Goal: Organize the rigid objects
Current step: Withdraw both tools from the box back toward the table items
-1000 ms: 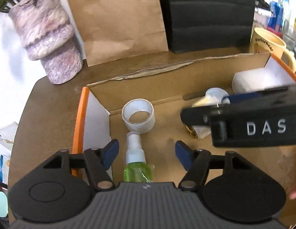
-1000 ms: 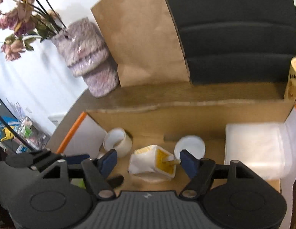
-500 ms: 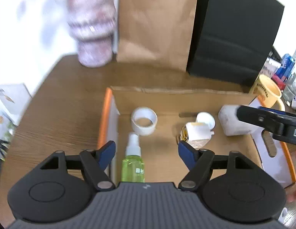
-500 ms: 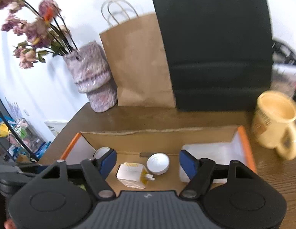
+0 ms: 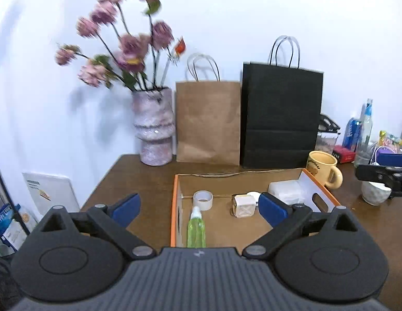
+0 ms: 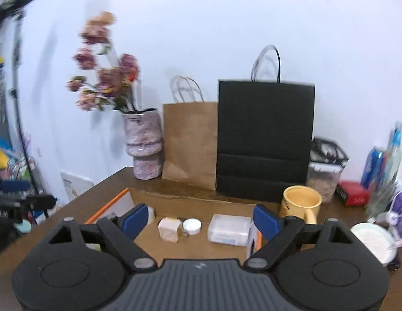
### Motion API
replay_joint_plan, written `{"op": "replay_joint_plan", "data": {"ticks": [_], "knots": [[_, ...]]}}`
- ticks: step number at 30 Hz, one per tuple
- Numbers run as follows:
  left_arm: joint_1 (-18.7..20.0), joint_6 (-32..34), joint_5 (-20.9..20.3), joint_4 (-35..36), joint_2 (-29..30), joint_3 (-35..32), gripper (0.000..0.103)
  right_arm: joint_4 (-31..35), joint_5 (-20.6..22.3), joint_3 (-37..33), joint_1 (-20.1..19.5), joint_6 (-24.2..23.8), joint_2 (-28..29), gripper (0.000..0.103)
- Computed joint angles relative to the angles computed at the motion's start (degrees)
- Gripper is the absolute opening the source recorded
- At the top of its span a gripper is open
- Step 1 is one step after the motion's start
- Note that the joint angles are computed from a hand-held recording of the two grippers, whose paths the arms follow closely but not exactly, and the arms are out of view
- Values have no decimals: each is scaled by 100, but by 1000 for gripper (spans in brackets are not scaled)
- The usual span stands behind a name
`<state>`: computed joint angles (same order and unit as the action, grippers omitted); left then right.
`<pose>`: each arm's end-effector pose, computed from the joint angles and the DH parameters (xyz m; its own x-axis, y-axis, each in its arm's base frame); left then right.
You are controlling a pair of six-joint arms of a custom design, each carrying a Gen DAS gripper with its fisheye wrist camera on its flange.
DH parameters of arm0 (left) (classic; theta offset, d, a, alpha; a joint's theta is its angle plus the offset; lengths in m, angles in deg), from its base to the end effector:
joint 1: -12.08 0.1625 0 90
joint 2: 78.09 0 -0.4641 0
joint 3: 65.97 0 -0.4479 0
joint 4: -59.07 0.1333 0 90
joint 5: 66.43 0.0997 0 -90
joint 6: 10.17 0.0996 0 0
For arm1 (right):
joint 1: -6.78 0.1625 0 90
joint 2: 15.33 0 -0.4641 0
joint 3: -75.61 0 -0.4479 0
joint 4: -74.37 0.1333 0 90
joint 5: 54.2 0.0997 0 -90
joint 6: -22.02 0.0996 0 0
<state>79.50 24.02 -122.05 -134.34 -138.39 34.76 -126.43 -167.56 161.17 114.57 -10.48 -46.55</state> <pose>-0.0897 -0.7093 0.3266 -0.6921 0.1136 -0.7128 0.6811 0.4299 -0.5927 0.3305 -0.7229 0.0717 -0.7317 -0.2538 0.6326 -0.6663 0.4621 -0.5853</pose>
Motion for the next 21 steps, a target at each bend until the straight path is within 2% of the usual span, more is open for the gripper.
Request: {"op": "replay_joint_plan", "data": {"ticks": [3,7,13,17,21], "knots": [[-71,257,-145,-1285,-264,897,100,-820,161,827,-2,-231,-243,88],[-188,145,-288,-2107,-682,1848,102,-1681,203,1765,35,-181,-438,88],[-543,-129,-205,-2624,-1429,3332,103,-2914,69,3030,189,128,-560,88],[-825,-326,296,-2960,-1705,4086,103,-3526,-200,3726,398,386,-505,89],[-1010,-782,484,-2458,-2130,4516,103,-3648,-323,4143,555,505,-529,89]]}}
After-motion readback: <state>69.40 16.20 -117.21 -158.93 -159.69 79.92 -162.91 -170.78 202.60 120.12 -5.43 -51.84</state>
